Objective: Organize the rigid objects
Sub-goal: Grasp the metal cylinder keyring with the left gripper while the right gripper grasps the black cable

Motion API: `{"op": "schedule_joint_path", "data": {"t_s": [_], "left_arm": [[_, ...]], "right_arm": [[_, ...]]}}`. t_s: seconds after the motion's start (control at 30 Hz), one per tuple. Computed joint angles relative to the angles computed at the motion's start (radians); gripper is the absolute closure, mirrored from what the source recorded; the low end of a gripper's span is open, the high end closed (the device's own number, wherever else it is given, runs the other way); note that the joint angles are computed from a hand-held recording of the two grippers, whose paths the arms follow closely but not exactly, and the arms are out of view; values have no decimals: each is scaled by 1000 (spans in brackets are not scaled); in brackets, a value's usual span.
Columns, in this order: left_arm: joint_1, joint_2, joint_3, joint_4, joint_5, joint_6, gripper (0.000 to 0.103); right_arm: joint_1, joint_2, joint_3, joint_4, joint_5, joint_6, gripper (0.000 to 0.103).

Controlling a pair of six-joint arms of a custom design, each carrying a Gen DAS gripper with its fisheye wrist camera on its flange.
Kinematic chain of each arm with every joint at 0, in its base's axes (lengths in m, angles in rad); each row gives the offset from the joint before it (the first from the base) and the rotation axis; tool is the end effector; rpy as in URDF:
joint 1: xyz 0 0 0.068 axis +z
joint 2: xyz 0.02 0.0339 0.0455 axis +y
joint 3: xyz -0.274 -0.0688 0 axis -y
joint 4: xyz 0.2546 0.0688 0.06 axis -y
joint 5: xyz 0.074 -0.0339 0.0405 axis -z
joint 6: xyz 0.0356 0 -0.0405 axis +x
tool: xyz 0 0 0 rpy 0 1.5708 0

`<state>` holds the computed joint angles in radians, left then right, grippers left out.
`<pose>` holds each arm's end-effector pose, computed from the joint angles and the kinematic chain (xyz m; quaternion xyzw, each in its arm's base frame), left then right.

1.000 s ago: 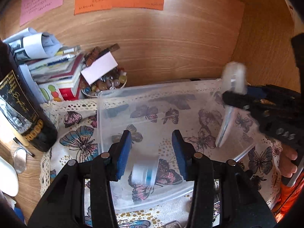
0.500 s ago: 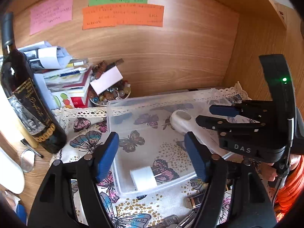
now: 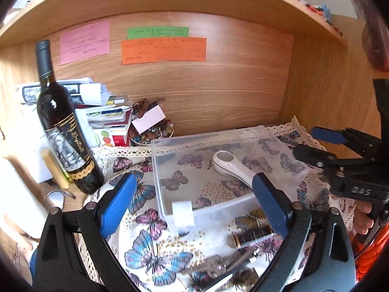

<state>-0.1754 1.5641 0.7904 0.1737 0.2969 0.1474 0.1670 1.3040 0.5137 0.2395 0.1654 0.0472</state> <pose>0.3245 -0.0681 0.1915 0.2087 0.8523 -0.1373 0.4596 0.2598 0.0379 0.1820 -0.0118 0.8706 -0.0197 0.4914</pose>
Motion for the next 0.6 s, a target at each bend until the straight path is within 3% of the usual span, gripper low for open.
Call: {"op": "schedule_joint_path", "data": {"t_s": [0.13,0.5,0.6], "left_arm": [[14,-59,-73,9,5,19,4],[37,-62,-237,48,9,105,4],[45,-45,-263,49,15,129,18]], "right_arm": [[30,-110,-78,-41,43,51,24],[110,-204,-254,-69,156,219,23],[126,-166,-279,-56,175,246,23]]}}
